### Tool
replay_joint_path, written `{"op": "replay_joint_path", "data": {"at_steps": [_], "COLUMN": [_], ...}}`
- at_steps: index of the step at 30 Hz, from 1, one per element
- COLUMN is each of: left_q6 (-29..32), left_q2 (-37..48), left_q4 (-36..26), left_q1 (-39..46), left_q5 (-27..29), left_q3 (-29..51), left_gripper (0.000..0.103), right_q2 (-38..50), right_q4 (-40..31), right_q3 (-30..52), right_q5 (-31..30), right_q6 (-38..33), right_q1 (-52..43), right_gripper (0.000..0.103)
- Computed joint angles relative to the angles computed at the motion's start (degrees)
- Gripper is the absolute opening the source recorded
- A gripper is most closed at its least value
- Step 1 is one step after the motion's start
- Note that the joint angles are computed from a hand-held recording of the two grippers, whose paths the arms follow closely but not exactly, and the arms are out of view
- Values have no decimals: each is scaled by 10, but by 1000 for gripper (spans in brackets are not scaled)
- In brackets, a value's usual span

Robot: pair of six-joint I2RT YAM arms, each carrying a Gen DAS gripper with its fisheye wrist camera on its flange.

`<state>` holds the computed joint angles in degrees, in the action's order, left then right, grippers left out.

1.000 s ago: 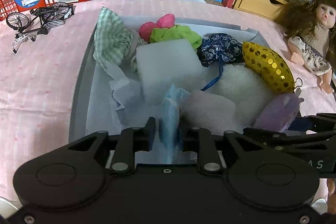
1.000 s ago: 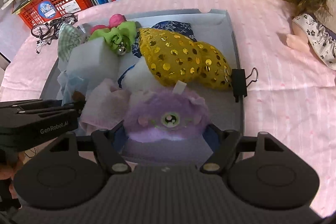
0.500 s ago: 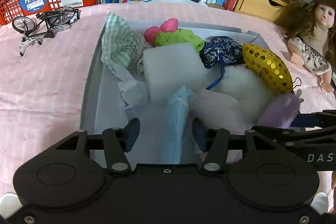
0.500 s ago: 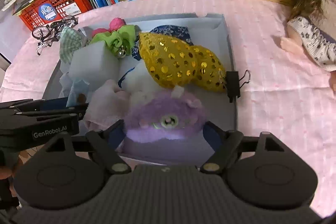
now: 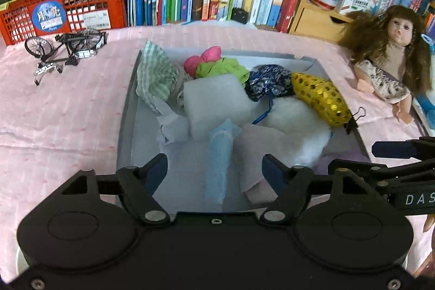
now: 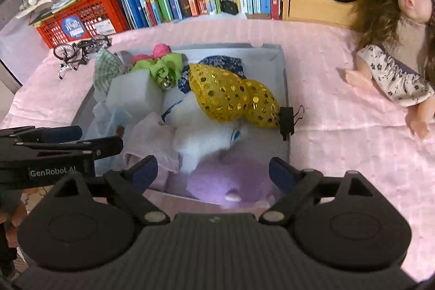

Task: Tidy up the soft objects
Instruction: 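Lower and open the left gripper releasing the blue packet while the right gripper releases the plush into the tray, then withdraw both open grippers up and away from the tray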

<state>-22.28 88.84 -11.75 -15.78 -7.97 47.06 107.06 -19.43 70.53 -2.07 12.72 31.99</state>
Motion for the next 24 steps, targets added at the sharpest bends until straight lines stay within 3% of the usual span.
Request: {"op": "replay_joint_path", "data": {"at_steps": [24], "left_q6": [10], "left_q2": [-206], "left_q4": [0], "left_q1": [-64], "left_q5": [-55], "left_q3": [-98], "left_gripper": [86], "right_q2": [-200], "right_q4": [180], "right_q3": [-198], "right_q5": [101], "right_q6": [-6], "right_q1": [47], "right_gripper": [101]}}
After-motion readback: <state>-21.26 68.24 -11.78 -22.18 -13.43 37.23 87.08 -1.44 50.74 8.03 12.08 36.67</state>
